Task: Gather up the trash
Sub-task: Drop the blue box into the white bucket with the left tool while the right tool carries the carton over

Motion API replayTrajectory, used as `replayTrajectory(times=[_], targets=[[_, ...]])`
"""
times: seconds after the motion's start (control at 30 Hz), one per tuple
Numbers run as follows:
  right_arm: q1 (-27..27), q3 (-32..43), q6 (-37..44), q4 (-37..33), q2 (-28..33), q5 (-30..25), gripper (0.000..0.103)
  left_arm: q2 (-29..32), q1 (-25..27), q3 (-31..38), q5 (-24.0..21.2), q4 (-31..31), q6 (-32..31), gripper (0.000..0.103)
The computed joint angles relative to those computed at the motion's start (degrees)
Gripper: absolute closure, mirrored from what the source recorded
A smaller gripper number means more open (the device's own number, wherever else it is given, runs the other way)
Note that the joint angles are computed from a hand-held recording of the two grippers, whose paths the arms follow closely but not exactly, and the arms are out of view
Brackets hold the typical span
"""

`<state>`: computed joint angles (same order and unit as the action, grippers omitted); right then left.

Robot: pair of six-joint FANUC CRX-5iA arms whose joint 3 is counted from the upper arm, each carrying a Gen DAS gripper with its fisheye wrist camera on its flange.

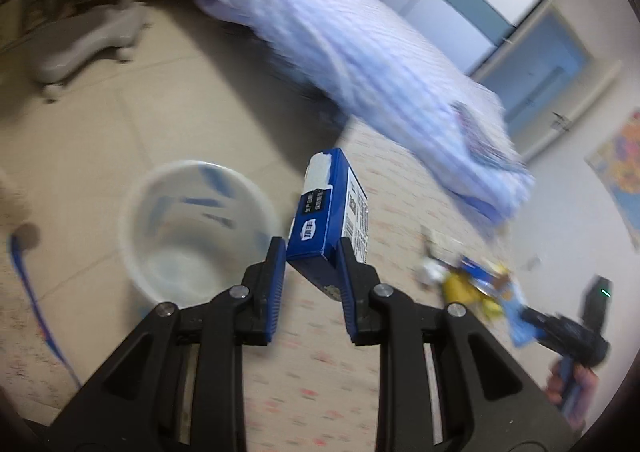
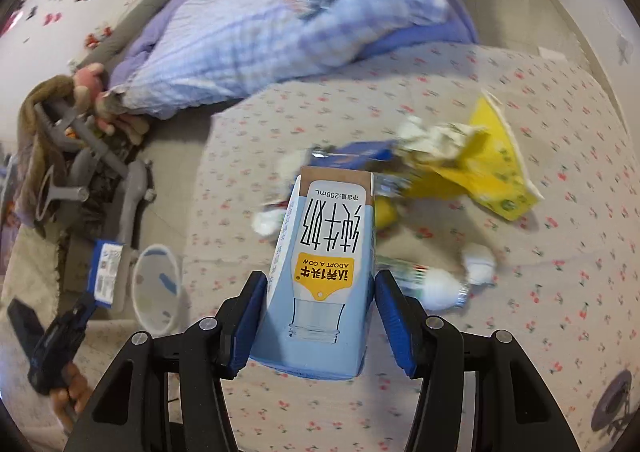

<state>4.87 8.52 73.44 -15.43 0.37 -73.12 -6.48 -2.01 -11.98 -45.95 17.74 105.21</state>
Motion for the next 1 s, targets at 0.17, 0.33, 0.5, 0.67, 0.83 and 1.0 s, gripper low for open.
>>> replayTrajectory(times=[0.17, 0.33, 0.5, 0.67, 0.83, 1.0], targets=[[4.96, -0.96, 2.95, -2.52, -0.87, 2.99, 0.046, 2.36, 2.17, 1.41, -3.44, -7.31, 6.36, 0.075], [13.00, -1.25, 4.71, -2.27, 1.44, 4.03, 0.046, 6.22, 1.85, 3.27, -4.12, -10.67, 10.88, 0.075], [18.30, -2.18, 4.44, -2.71, 2.50, 6.22, 0.046, 9.37, 0.72, 6.94, -6.79, -16.40, 14.38, 0.071], [20.52, -2.58, 4.13, -2.79, 4.04, 7.76, 0.046, 9.57, 0.83, 8.47, -10.74, -22.41, 19.79, 0.031], [22.25, -4.28, 3.79, -1.16, 3.22, 10.61, 0.046, 6.60, 1.42, 7.29, -10.32, -19.91, 17.81, 0.031], [25.14, -3.13, 2.23, -0.92, 4.95, 13.76, 0.046, 3.22, 4.07, 3.13, -7.56, -11.10, 12.90, 0.031]])
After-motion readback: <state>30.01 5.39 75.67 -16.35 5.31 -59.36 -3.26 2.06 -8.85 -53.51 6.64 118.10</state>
